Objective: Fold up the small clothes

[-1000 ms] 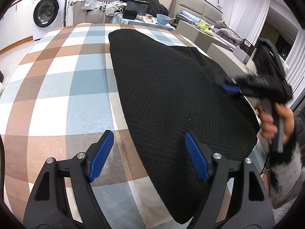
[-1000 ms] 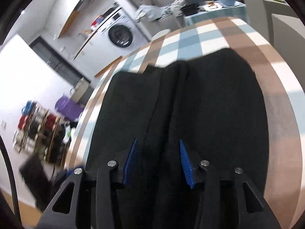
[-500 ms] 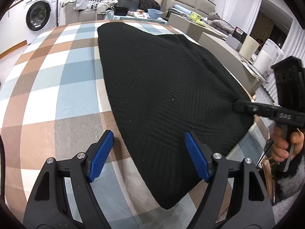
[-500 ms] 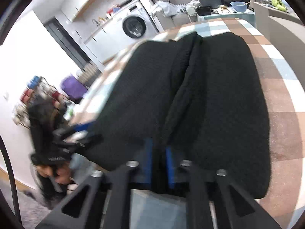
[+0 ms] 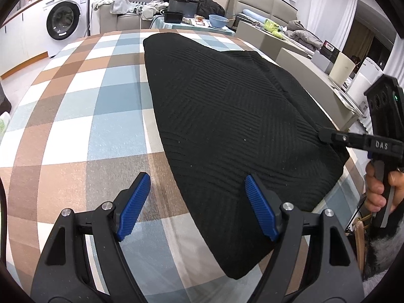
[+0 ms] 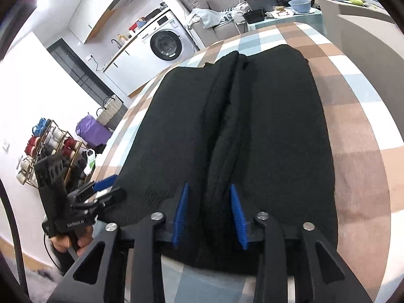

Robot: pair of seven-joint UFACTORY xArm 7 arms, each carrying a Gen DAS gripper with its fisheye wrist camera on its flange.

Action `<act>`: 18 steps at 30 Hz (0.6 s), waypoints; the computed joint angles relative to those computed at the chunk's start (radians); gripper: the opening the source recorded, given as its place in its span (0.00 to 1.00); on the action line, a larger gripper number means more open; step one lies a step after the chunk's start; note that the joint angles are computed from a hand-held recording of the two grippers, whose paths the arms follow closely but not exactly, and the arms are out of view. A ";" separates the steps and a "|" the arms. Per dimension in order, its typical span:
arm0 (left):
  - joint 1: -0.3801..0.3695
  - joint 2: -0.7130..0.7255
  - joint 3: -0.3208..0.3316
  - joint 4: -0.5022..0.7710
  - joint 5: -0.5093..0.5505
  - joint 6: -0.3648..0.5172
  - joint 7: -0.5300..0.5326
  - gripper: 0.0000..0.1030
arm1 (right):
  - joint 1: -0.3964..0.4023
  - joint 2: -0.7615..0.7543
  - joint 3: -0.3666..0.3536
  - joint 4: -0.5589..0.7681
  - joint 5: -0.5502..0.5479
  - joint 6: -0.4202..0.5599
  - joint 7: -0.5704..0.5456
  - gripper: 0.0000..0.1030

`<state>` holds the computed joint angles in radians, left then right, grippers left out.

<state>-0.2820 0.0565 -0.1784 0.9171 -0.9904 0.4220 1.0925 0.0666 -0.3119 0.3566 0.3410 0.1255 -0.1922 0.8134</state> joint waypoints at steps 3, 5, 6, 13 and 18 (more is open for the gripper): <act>-0.010 0.005 -0.006 -0.001 0.030 -0.042 -0.027 0.73 | 0.003 0.059 -0.038 0.036 -0.007 -0.026 -0.008 0.42; -0.012 0.013 -0.008 0.008 0.051 -0.049 -0.056 0.73 | 0.004 0.088 -0.053 0.064 0.004 -0.009 -0.019 0.42; -0.010 0.019 -0.009 0.014 0.058 -0.047 -0.065 0.74 | -0.006 0.097 -0.046 0.075 0.006 -0.006 -0.028 0.42; 0.004 0.075 -0.025 0.078 0.128 -0.048 -0.162 0.74 | -0.280 -0.006 0.238 0.073 -0.038 0.118 0.012 0.42; 0.021 0.117 -0.041 0.125 0.155 -0.020 -0.188 0.74 | -0.365 -0.255 0.341 0.007 -0.112 0.305 0.138 0.49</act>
<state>-0.2612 0.1738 -0.2196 1.0421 -0.8358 0.4018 0.9042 -0.2986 -0.5667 0.6975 0.3482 0.0137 0.1131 0.9514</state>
